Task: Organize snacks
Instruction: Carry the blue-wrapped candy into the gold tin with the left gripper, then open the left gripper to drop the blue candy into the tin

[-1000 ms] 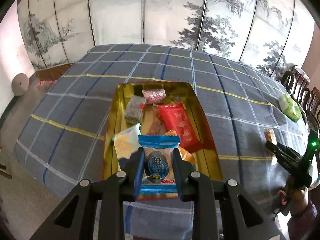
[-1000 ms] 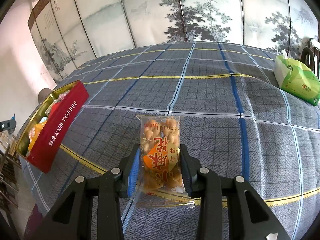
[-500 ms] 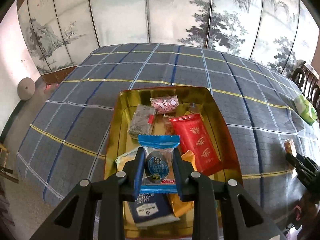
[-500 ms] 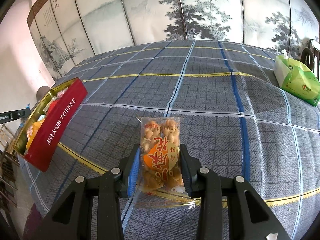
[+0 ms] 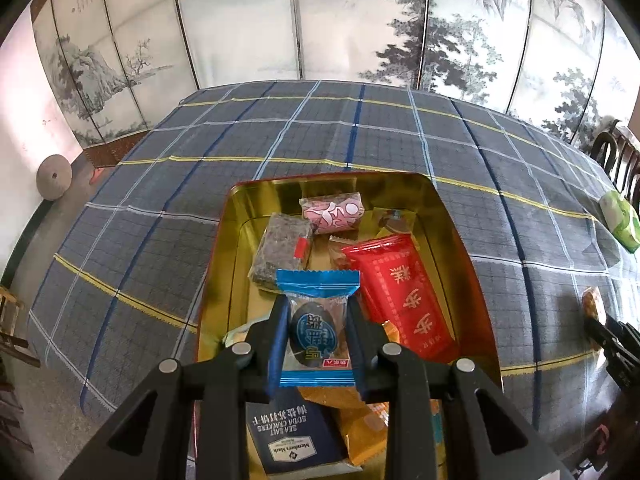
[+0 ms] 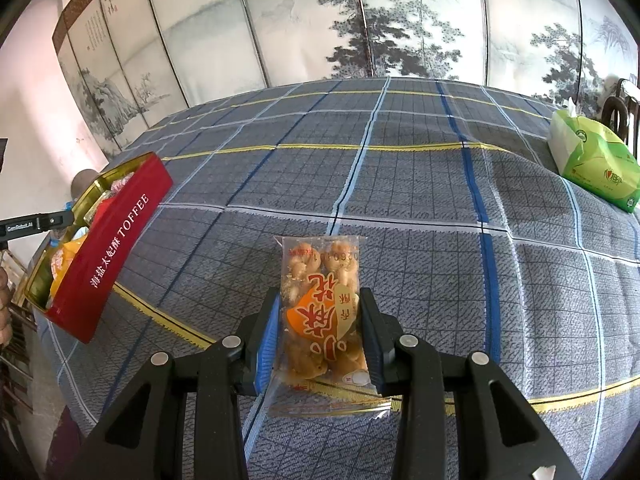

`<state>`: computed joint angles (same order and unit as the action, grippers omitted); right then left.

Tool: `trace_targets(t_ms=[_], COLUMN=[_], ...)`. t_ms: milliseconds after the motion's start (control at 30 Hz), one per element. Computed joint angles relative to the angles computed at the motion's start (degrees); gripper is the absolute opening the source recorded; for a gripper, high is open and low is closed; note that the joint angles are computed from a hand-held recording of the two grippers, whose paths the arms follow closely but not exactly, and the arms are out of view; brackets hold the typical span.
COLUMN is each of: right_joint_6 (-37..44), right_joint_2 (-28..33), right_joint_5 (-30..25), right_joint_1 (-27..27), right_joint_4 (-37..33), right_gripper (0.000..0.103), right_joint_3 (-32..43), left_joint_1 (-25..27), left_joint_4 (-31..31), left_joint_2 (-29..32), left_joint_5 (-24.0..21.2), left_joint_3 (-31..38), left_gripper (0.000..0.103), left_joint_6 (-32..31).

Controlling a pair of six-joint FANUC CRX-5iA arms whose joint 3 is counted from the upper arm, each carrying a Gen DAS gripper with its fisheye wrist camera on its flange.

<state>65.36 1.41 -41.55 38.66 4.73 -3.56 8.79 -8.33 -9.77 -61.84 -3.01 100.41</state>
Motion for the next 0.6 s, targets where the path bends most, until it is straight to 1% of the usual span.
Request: trace_targets(t_ms=[267, 600], right_joint_6=[-0.2, -0.4], right_joint_2=[0.1, 0.2], right_joint_5=[-0.1, -0.3], right_joint_1=[0.1, 0.2], right_joint_4=[0.2, 0.5], right_gripper=[0.035, 0.035], right_joint_3=[0.1, 0.3], left_joint_1=[-0.5, -0.4], left_joint_4=[-1.4, -1.2], left_joint_2=[0.6, 0.7], left_joint_5=[-0.1, 0.0], left_joint_3=[0.5, 0.6], left_gripper=[0.028, 0.029], left_joint_6=[0.5, 0.2])
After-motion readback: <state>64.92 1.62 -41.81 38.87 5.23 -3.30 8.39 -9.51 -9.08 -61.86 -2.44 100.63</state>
